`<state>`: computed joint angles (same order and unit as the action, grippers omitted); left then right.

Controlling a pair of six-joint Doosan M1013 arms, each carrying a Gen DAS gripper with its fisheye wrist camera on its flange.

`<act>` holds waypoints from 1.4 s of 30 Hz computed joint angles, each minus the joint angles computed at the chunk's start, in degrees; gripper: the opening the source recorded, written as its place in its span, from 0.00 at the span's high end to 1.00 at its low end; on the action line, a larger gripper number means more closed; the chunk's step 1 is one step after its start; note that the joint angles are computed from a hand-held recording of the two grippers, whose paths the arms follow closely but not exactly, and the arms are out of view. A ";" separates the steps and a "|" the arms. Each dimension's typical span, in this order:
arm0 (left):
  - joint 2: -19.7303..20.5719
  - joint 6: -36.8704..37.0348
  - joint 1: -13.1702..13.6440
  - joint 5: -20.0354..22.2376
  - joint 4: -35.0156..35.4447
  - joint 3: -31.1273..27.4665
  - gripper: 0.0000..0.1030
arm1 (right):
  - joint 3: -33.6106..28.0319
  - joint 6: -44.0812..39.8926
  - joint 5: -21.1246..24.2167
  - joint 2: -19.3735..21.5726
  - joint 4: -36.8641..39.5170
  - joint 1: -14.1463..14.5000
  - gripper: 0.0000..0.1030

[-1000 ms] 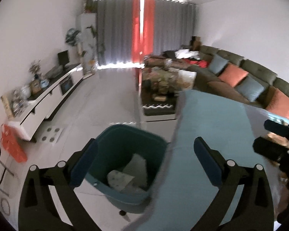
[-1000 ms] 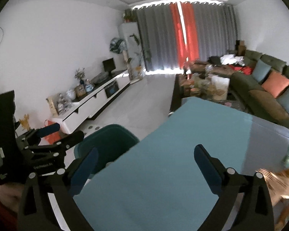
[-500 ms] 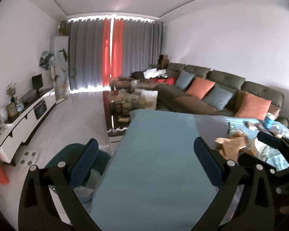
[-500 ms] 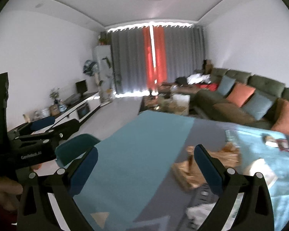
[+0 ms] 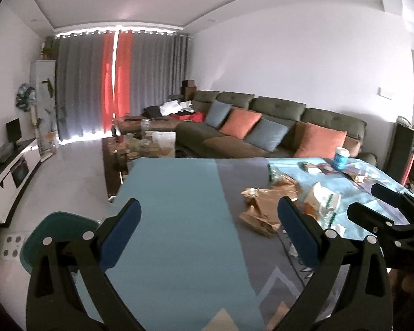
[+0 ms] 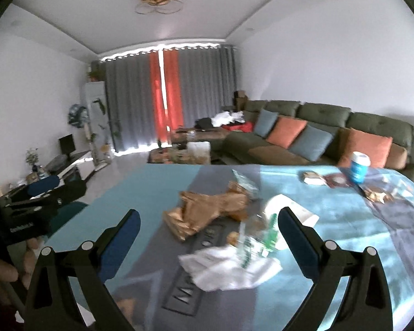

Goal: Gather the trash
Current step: 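Move both tools back over the table, then grasp the gold foil bag with the left tool while the right tool grasps the clear plastic wrapper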

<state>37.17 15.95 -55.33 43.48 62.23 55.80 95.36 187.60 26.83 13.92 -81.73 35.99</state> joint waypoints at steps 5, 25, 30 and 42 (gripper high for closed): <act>1.03 4.80 0.23 -3.18 -3.70 -1.16 0.05 | 1.12 -1.18 2.83 -0.51 3.05 0.02 0.07; 6.48 20.06 1.87 -4.53 -18.11 -8.98 0.05 | -2.36 -13.72 5.12 2.37 19.35 -2.54 0.10; 8.48 23.28 2.47 -3.65 -21.57 -12.00 0.05 | -4.17 -19.60 5.01 3.79 25.58 -3.55 0.20; 14.24 32.90 3.85 0.09 -31.49 -21.58 0.05 | -6.61 -29.62 5.20 5.62 36.45 -5.17 0.58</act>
<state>51.41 48.84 -51.47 43.57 30.74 34.22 88.75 157.98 32.04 19.54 -45.28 30.81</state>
